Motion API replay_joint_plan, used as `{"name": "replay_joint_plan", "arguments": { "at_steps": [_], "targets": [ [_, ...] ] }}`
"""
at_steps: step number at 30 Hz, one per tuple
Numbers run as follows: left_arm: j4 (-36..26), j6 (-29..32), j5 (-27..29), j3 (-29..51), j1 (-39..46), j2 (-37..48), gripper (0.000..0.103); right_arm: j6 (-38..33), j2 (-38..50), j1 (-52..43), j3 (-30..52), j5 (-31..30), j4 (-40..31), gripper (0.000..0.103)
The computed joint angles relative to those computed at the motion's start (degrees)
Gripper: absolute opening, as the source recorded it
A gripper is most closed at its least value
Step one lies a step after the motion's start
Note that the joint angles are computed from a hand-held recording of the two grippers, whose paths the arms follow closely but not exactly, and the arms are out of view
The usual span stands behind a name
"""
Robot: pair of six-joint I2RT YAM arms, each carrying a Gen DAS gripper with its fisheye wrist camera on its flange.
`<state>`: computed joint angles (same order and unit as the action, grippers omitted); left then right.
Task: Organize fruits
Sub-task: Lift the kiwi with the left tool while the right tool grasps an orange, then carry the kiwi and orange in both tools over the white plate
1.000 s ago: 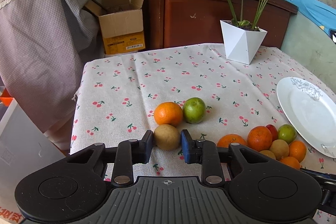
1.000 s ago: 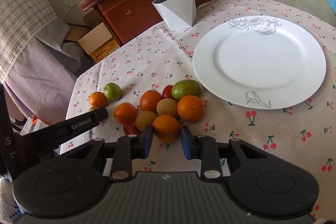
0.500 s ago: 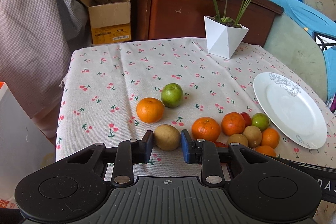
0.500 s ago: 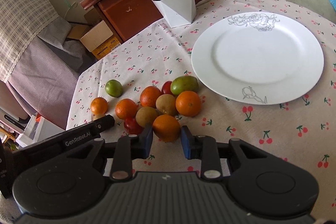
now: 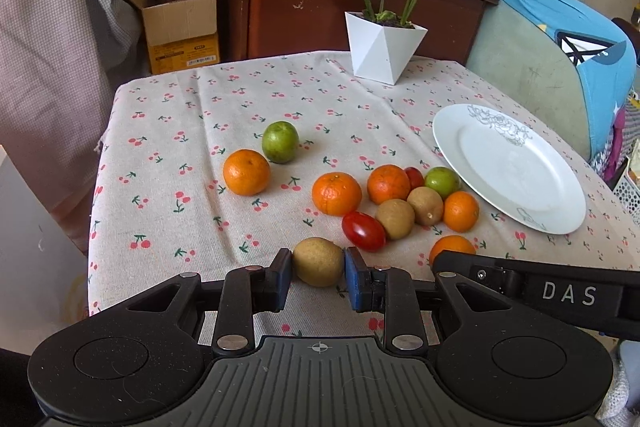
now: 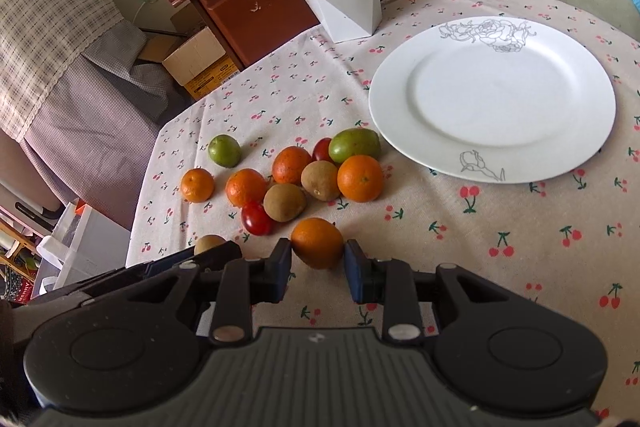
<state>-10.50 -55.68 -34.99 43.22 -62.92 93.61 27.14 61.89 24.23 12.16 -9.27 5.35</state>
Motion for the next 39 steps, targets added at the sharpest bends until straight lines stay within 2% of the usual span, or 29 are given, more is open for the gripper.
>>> {"name": "replay_joint_plan", "arguments": {
  "at_steps": [8,11,24,27,30,39],
  "targets": [
    [-2.2,-0.97,-0.69,1.26,-2.53,0.81,0.026,0.89,0.1,-0.16,-0.57,-0.02,0.71,0.031],
    [-2.73,-0.73,-1.41,1.93,-2.92,1.68,0.028,1.07,0.27,-0.42,-0.74,-0.65,1.4,0.035],
    [-3.58,-0.3,-3.46,2.92,-3.84,3.08,0.028,0.91,1.97,0.6,-0.95,2.52,4.39,0.039],
    [-4.13,-0.45,-3.78,3.23,-4.21,3.32,0.027,0.35,2.89,1.15,-1.08,3.68,5.73,0.038],
    [-4.4,-0.62,-4.0,3.39,-4.54,3.36,0.026,-0.96,2.79,2.45,-0.97,5.92,5.21,0.029],
    [-4.59,-1.86,-4.28,3.37,-5.13,2.62,0.026,-1.42,-3.25,0.31,-1.64,3.23,-0.05,0.029]
  ]
}}
